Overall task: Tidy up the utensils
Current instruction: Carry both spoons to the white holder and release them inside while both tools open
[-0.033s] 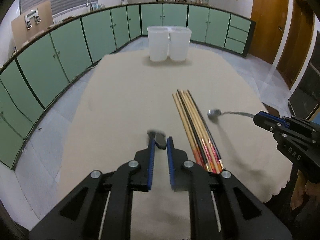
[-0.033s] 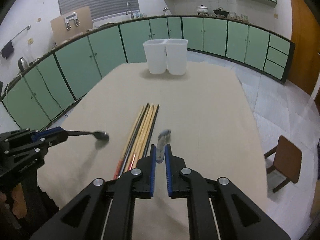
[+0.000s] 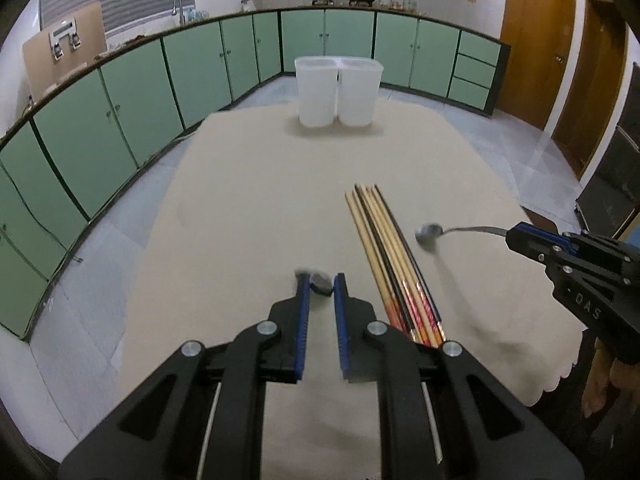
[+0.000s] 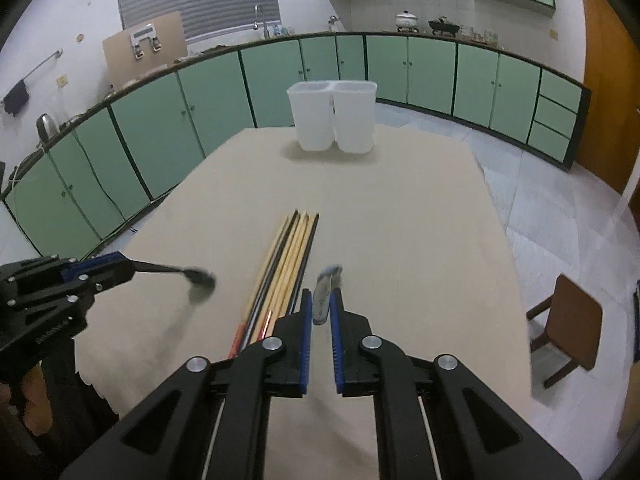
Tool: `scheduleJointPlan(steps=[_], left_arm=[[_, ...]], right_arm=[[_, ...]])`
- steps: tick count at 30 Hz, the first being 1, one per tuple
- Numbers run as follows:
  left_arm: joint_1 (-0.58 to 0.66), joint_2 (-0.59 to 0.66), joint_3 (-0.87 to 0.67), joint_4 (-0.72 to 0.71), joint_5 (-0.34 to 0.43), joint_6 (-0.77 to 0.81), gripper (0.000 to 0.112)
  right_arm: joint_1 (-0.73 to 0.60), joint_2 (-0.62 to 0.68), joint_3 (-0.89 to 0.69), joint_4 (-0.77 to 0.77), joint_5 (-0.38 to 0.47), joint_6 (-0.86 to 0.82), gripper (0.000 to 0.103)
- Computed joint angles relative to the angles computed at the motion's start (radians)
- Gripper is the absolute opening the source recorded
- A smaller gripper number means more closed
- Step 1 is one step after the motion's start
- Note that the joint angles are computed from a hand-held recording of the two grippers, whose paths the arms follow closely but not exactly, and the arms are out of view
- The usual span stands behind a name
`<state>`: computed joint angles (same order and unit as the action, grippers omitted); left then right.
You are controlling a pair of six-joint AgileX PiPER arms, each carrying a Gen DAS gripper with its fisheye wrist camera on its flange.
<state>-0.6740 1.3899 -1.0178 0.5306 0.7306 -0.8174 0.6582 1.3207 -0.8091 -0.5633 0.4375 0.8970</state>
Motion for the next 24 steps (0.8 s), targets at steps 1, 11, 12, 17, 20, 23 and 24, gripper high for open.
scheduleJointPlan(steps=[1, 11, 12, 17, 20, 23, 24], left_arm=[[0.007, 0.002, -0.017, -0.006, 0.007, 0.023, 0.011], [0.143, 0.065, -0.169, -0.23, 0.035, 0.329, 0.011], [0.151, 0.067, -0.181, -0.241, 0.037, 0.35, 0.011], [0.217, 0.132, -0.347, -0.325, 0.08, 0.498, 0.011], [0.245, 0.209, -0.49, -0.371, 0.124, 0.576, 0.011], [0.276, 0.314, -0.673, -0.425, 0.184, 0.645, 0.011], [0.287, 0.356, -0.75, -0.443, 0.21, 0.669, 0.011]], right_arm=[[-0.009, 0.008, -0.027, 0.035, 0.016, -0.052, 0.009], [-0.121, 0.107, -0.279, 0.366, 0.177, -0.51, 0.009], [-0.137, 0.119, -0.306, 0.408, 0.197, -0.562, 0.009], [-0.185, 0.17, -0.446, 0.505, 0.293, -0.703, 0.008], [-0.217, 0.221, -0.566, 0.556, 0.363, -0.773, 0.008], [-0.245, 0.297, -0.726, 0.582, 0.447, -0.825, 0.008], [-0.253, 0.331, -0.795, 0.581, 0.476, -0.834, 0.008]])
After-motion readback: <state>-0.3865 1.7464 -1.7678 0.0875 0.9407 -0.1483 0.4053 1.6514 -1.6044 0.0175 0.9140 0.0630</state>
